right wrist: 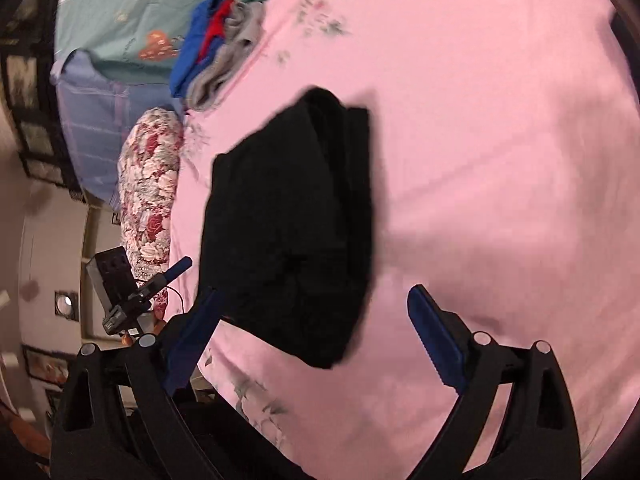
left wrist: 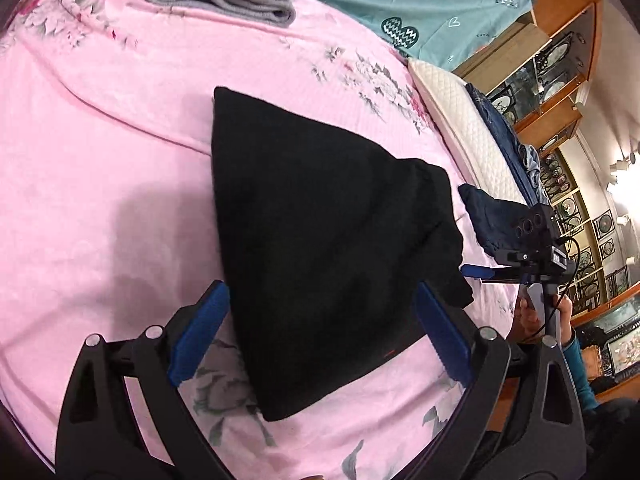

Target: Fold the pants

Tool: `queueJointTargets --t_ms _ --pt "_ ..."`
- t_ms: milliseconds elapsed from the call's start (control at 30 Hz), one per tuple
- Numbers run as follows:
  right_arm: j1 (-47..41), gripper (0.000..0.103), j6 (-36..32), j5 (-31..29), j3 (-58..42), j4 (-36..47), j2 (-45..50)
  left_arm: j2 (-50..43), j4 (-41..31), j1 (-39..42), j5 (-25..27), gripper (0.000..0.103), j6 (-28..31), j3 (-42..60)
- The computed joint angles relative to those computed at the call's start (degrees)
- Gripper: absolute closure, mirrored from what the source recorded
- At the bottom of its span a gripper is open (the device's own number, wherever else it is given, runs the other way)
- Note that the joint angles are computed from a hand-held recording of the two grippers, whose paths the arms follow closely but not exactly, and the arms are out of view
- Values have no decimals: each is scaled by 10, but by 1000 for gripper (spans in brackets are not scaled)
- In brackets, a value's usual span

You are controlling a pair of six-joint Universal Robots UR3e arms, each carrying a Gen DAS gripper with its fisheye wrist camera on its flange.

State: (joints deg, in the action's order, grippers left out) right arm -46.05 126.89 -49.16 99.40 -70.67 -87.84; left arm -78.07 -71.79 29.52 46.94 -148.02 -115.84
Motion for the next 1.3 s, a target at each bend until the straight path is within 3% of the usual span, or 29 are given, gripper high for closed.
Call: queueJointTargets --t_ms 267,300,400,500,600,800,900,1033,1133,1200,1300 --pt "43 8 38 -26 -125 91 91 -38 23 -13 6 8 -24 17" --pt "49 2 44 -24 -140 102 102 -42 20 -12 3 8 -22 20" --pt "70 1 58 -13 -171 112 133 -62 21 -13 1 8 -22 32" --pt "79 1 96 47 -142 73 144 -84 20 -20 8 8 -27 49" --pt "96 1 93 71 -139 56 147 -84 16 -17 14 8 -18 49" --pt "80 1 16 26 -121 89 115 -96 3 -6 -2 8 7 44" --pt "86 1 27 45 -97 50 104 -104 12 -7 -10 8 -10 40" --pt "109 1 39 74 -53 -26 87 -106 -42 1 -35 6 8 48" --pt "115 2 27 80 -36 -45 76 -106 -39 0 -47 2 8 41" --pt "109 10 13 73 -10 -71 56 -120 -40 -1 -59 2 -1 48" --pt "88 35 7 74 20 -88 45 -142 -69 9 -85 2 -2 62"
